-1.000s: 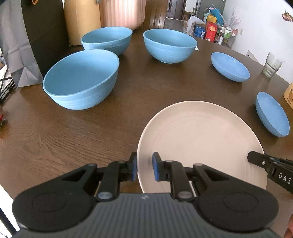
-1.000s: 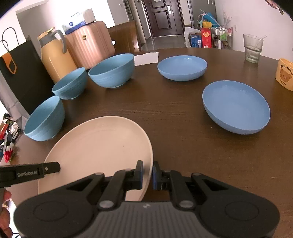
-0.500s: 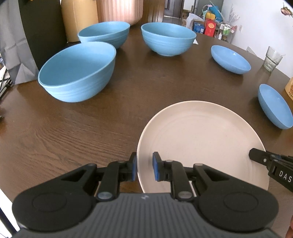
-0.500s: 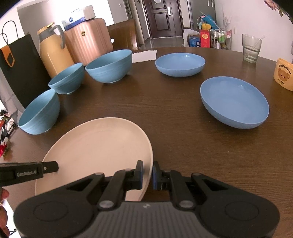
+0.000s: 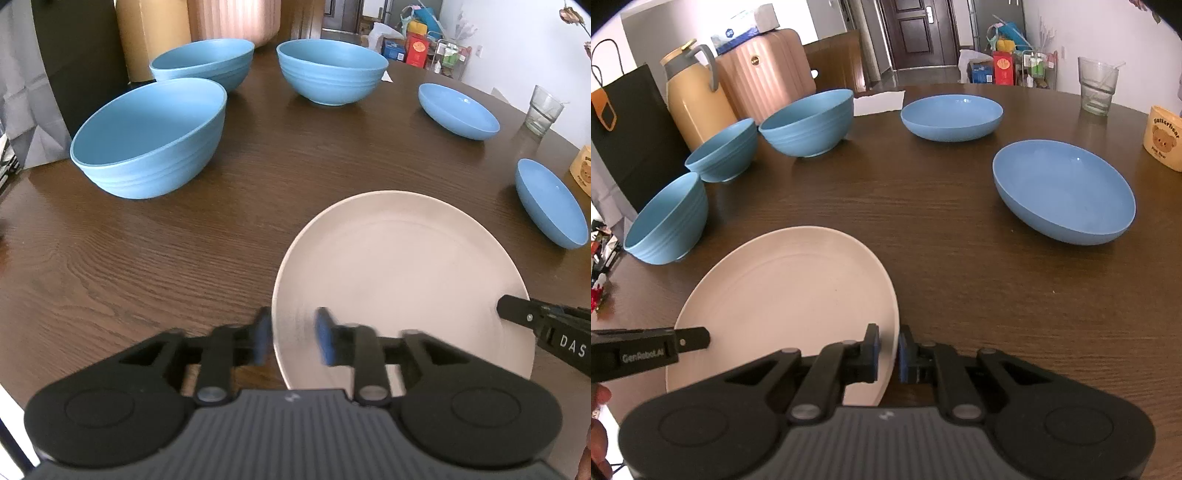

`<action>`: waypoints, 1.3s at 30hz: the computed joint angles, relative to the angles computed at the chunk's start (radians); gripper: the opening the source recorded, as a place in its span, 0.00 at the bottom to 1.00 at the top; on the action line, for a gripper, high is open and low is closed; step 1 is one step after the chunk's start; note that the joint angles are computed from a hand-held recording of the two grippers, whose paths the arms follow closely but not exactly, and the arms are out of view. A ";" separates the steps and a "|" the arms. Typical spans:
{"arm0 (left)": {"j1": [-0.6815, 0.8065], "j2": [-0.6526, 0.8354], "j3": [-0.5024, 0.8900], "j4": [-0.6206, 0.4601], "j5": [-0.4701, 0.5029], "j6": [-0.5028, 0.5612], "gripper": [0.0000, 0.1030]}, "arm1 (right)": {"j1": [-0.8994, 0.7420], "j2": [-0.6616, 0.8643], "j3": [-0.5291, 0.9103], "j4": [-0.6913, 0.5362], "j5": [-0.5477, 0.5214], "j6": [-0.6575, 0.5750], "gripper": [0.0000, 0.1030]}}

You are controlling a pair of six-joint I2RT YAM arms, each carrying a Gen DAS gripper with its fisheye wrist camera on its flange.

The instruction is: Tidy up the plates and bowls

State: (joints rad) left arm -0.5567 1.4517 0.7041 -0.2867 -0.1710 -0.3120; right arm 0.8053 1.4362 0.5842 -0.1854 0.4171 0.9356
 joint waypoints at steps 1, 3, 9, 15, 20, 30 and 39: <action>-0.007 -0.008 -0.006 0.004 -0.021 -0.001 0.54 | -0.002 -0.006 0.000 -0.008 0.003 0.001 0.16; -0.023 -0.027 -0.018 0.013 -0.059 0.006 0.58 | 0.000 -0.024 -0.010 -0.004 0.005 -0.002 0.16; -0.033 -0.115 -0.047 -0.002 -0.090 0.010 0.88 | 0.046 -0.109 -0.015 -0.065 0.062 0.007 0.62; -0.018 -0.196 -0.066 -0.049 -0.062 0.020 1.00 | 0.108 -0.216 -0.029 -0.106 0.091 0.024 0.90; 0.019 -0.224 -0.080 -0.066 -0.009 0.031 1.00 | 0.152 -0.245 -0.012 -0.154 0.106 0.066 0.94; 0.012 -0.298 -0.114 -0.101 -0.006 0.026 1.00 | 0.255 -0.244 0.036 -0.286 0.177 0.169 1.00; -0.004 -0.335 -0.105 -0.128 -0.007 0.032 1.00 | 0.293 -0.257 0.049 -0.356 0.222 0.216 1.00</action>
State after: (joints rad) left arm -0.5611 1.1163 0.5990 -0.4150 -0.1778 -0.2799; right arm 1.0981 1.1789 0.6330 -0.5413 0.6387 1.1520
